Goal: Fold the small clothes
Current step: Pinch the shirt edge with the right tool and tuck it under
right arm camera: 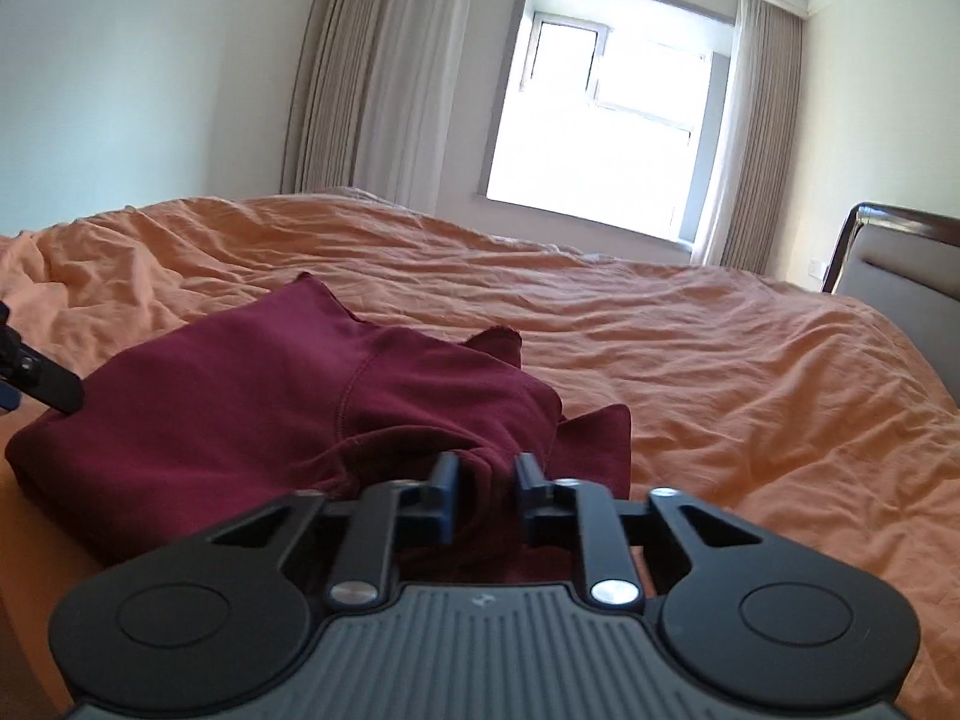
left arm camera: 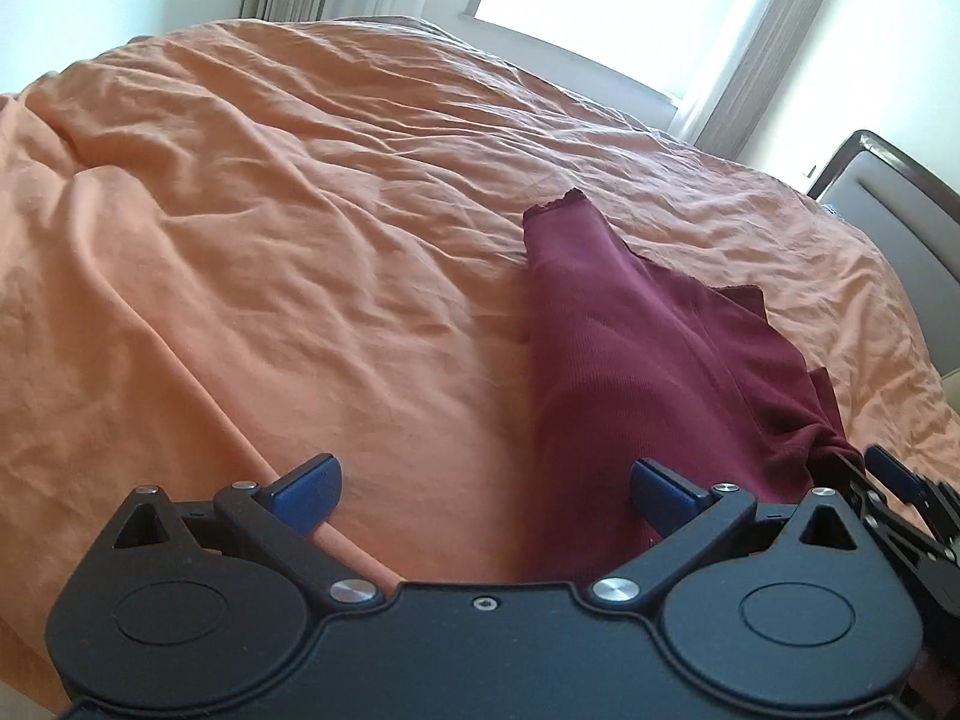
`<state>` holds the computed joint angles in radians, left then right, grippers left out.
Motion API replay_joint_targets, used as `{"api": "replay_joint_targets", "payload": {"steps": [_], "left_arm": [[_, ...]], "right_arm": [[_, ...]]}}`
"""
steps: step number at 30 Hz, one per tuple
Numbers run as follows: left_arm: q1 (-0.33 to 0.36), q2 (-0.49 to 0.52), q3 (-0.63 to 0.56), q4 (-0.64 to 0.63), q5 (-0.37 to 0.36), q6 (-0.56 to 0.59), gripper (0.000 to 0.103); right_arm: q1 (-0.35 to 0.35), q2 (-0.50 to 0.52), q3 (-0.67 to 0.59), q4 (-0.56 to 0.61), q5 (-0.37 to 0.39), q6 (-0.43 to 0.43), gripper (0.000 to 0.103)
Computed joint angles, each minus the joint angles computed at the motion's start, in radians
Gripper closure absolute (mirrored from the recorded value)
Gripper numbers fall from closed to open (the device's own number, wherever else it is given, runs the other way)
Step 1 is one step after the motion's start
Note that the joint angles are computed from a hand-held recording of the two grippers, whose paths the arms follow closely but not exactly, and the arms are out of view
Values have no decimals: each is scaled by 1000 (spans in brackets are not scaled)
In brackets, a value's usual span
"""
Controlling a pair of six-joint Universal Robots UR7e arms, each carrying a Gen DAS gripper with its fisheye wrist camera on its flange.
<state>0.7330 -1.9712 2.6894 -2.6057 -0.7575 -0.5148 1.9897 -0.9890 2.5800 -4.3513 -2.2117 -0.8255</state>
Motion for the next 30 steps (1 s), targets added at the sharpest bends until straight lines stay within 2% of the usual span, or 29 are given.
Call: {"api": "replay_joint_targets", "payload": {"steps": [4, 7, 9, 13, 19, 21, 23, 28, 30], "left_arm": [[-10, 10, 4, -7, 2, -4, 1], [-17, 12, 12, -21, 4, -8, 1], [-16, 13, 12, -21, 4, -6, 1], [-16, 22, 14, -28, 2, -1, 1], [-14, 31, 16, -33, 3, 26, 1], [-16, 37, 19, -35, 10, 30, 1], [-22, 46, 23, -32, 20, 35, 1], [-45, 59, 35, -22, 44, 64, 1], [-46, 65, 36, -27, 43, 73, 1]], "right_arm": [[10, 36, 37, -100, 15, -124, 92], [7, 55, 57, -122, -10, -159, 94], [2, 72, 68, -158, -21, -162, 95], [-19, 74, 101, -172, -18, -106, 95], [6, 74, 101, -174, -45, -64, 94], [9, 46, 110, -145, -43, -17, 83], [9, 5, 122, -118, -28, 45, 51], [-15, -133, 114, 15, 47, 226, 18], [-51, -190, 100, 102, 109, 320, 16]]}}
